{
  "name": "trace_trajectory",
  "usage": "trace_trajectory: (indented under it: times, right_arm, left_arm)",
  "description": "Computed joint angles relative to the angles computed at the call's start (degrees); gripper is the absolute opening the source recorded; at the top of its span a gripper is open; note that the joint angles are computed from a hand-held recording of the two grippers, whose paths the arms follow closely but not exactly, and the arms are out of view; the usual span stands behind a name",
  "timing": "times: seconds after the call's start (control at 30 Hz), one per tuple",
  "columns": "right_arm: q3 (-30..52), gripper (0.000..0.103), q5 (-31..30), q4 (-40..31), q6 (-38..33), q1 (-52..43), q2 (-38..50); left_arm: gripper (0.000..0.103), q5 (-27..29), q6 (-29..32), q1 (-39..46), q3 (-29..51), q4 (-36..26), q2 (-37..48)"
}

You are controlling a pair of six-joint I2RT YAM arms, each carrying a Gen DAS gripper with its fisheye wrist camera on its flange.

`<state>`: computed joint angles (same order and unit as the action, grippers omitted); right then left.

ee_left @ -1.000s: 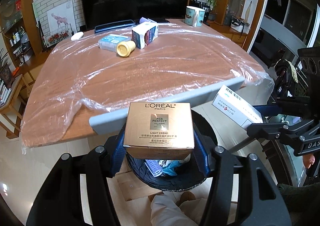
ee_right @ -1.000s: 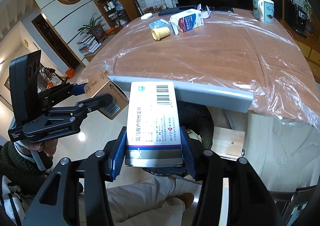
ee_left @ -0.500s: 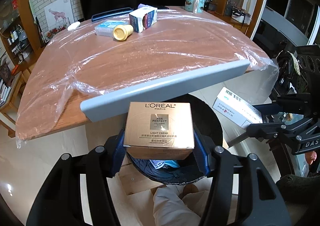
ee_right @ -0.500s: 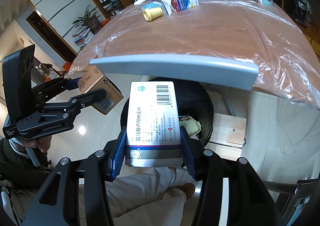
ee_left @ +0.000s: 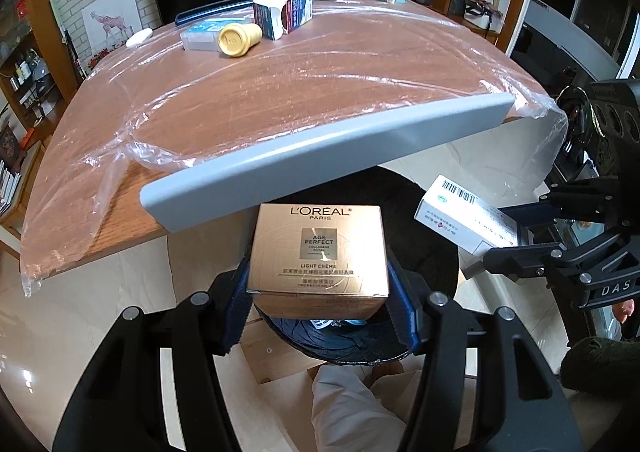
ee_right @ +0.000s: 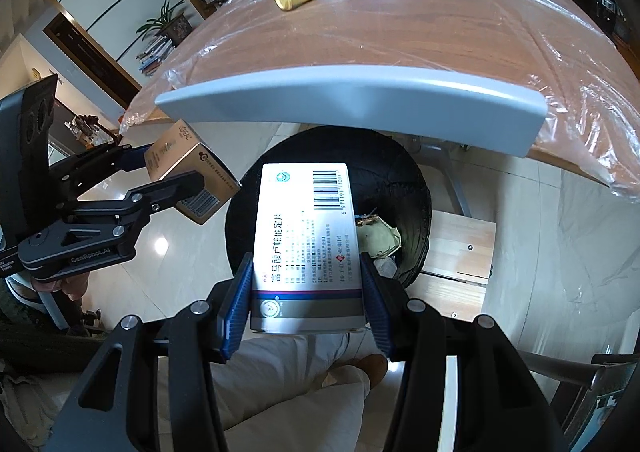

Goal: Collect trash
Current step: 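Carry the L'Oreal box and medicine box with both tools over the black bin, then open both tools to drop the two boxes into the bin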

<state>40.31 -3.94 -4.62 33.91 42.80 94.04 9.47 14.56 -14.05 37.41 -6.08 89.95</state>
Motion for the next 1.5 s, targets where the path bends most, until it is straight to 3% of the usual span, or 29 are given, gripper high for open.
trace_trajectory:
  times: [1.5]
  right_arm:
    - [8.07,0.05,-0.21,-0.67,1.71,-1.46,16.34]
  left_arm:
    - [0.059,-6.23,4.87,-2.82,6.78,3.51,16.69]
